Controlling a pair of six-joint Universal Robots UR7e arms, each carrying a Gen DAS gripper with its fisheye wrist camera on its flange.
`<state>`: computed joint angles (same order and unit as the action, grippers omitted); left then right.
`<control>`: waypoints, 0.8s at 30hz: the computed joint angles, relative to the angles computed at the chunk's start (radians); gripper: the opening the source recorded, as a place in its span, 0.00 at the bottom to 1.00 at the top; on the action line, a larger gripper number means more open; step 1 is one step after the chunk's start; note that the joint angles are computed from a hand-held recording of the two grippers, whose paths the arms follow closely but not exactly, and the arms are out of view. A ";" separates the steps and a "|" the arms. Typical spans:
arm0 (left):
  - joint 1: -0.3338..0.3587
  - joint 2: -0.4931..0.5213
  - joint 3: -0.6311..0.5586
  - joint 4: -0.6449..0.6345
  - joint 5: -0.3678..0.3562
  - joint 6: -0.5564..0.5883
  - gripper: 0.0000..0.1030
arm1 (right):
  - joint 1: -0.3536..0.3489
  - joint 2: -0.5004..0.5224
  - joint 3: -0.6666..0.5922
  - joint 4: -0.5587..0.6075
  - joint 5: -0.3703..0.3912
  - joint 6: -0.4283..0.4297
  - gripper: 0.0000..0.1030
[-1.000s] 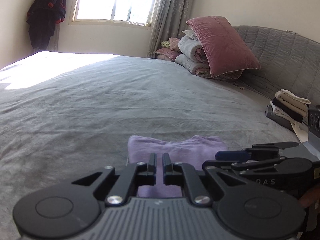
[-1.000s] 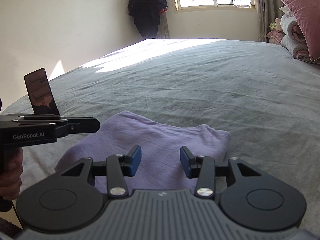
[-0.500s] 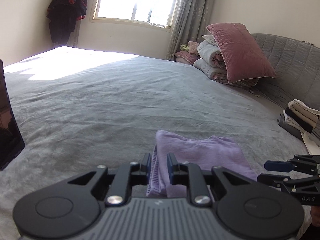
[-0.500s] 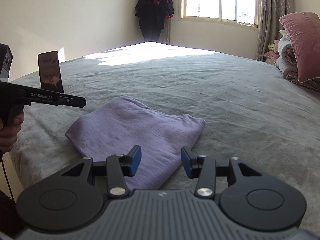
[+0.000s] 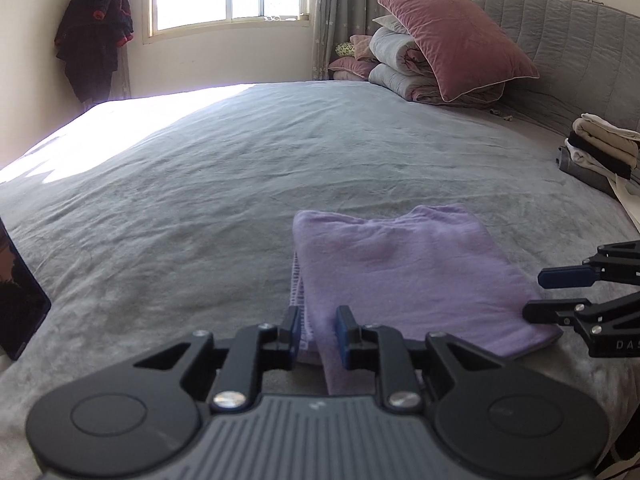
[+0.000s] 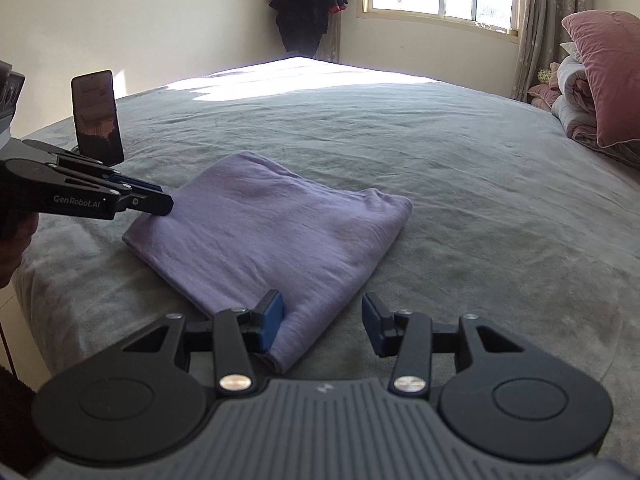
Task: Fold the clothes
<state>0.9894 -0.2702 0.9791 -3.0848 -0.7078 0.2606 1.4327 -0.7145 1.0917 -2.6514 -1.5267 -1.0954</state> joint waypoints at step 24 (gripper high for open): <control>-0.032 0.186 -0.423 0.364 0.145 -0.144 0.99 | 0.026 0.026 -0.125 0.133 -0.034 0.256 0.94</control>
